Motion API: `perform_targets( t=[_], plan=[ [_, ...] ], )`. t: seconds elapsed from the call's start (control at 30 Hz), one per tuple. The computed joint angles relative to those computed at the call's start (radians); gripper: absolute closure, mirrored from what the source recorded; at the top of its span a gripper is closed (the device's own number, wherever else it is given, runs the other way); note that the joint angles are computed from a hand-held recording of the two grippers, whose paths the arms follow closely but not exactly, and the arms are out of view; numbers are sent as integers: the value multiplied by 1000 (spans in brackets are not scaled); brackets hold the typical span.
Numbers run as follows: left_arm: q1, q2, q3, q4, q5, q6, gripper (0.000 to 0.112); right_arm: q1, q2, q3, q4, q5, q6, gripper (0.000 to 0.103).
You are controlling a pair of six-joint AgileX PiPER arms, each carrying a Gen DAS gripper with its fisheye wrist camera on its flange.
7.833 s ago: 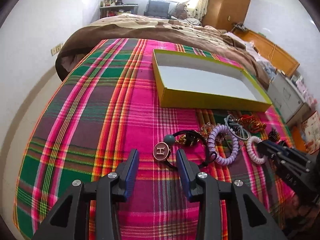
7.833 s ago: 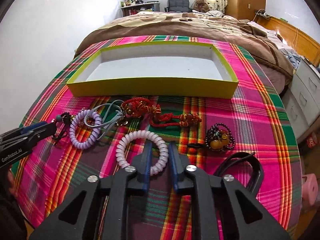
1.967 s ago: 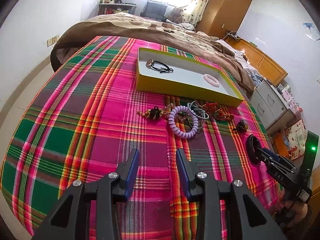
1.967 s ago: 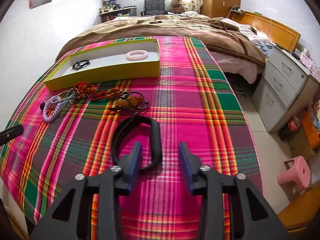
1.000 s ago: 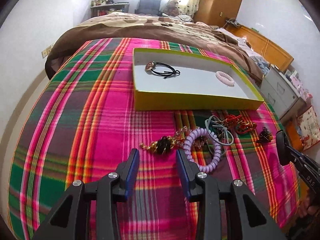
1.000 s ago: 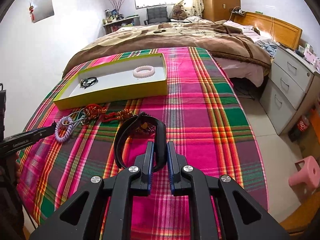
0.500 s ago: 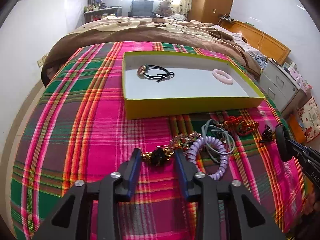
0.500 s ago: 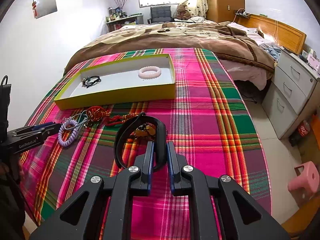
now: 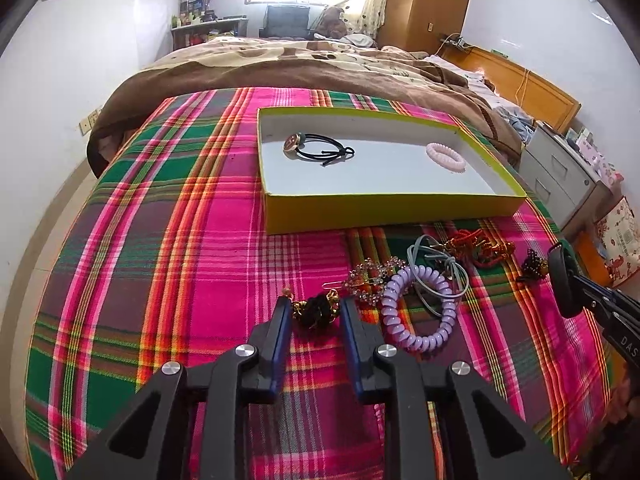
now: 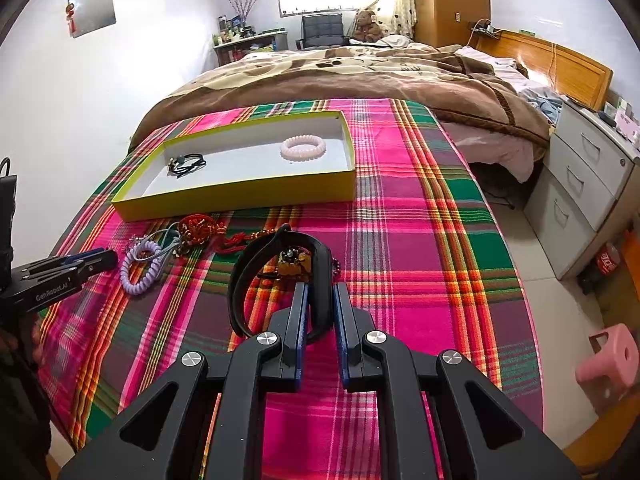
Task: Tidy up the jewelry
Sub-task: 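Grasp the gold-and-black charm with the left tool while the right tool holds the black band, then carry both items into the white box and open both tools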
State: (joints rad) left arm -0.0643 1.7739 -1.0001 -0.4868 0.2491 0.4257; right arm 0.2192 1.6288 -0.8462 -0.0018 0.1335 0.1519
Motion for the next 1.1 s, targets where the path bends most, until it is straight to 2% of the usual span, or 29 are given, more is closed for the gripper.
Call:
perform_targets(
  t=[0.17,0.6,0.8,0.87,1.1],
  plan=[
    [14,-37,29,-102,-9,102,88,4,0,-1,5,-2,-5,90],
    [4,-119,9,-29,11,40,88,25,8,-71,9,25,-14,90],
    [8,-100,-72,-7,54,21,88,22,62,-198,112,85,-138,90],
    [12,-83,-107,-26,70,38,88,27,93,-257,88,109,-122,90],
    [4,32,-273,56,122,-39,88,18,263,-535,132,241,-188,90]
  ],
)
